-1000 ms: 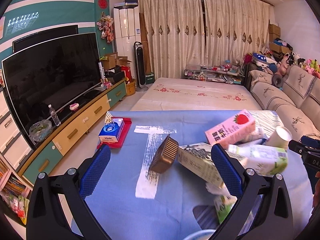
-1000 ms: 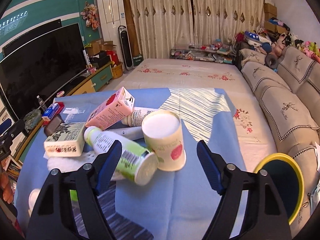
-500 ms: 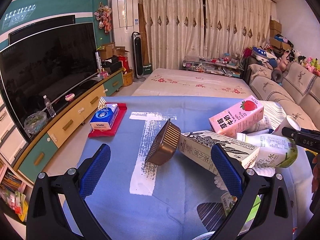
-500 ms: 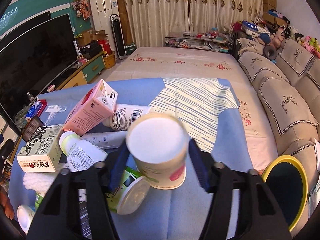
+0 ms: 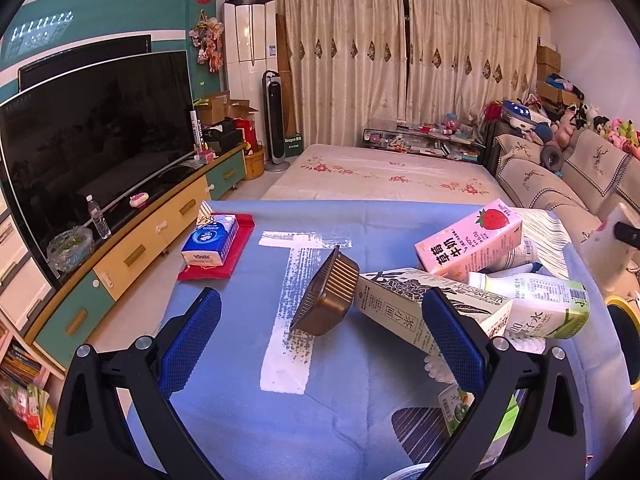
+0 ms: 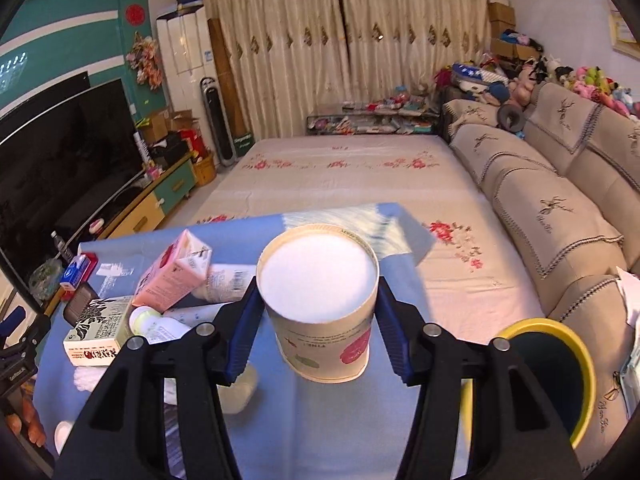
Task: Collect trash
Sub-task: 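Grasp the white paper cup with the right tool and lift it, then carry the cup over the yellow-rimmed bin and open the right tool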
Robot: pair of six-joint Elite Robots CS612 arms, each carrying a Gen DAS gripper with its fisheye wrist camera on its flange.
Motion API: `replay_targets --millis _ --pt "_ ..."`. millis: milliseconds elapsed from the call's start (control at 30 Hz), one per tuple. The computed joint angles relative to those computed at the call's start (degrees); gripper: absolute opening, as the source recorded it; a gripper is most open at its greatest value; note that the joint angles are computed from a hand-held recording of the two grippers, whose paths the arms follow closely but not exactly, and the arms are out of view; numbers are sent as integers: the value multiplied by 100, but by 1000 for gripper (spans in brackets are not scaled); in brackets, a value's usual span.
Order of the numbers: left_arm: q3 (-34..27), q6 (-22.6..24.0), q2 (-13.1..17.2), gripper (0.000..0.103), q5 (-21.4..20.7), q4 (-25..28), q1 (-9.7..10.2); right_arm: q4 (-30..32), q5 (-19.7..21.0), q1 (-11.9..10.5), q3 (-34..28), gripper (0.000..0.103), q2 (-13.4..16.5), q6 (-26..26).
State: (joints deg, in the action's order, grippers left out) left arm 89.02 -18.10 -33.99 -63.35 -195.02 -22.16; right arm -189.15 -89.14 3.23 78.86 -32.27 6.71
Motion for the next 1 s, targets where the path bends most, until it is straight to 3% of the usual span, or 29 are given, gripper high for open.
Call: replay_targets --millis 167,367,667,1000 --pt "46 61 -19 99 -43 -98 -13 -273 -746 -281 538 53 -173 484" --pt "39 205 6 99 -124 -228 -40 555 -1176 -631 642 53 -52 1085" --pt "-11 357 41 99 -221 -129 -68 1507 -1312 -710 241 55 322 1329" --pt "-43 482 58 99 -377 -80 -89 1455 -1249 -727 315 57 285 1340"
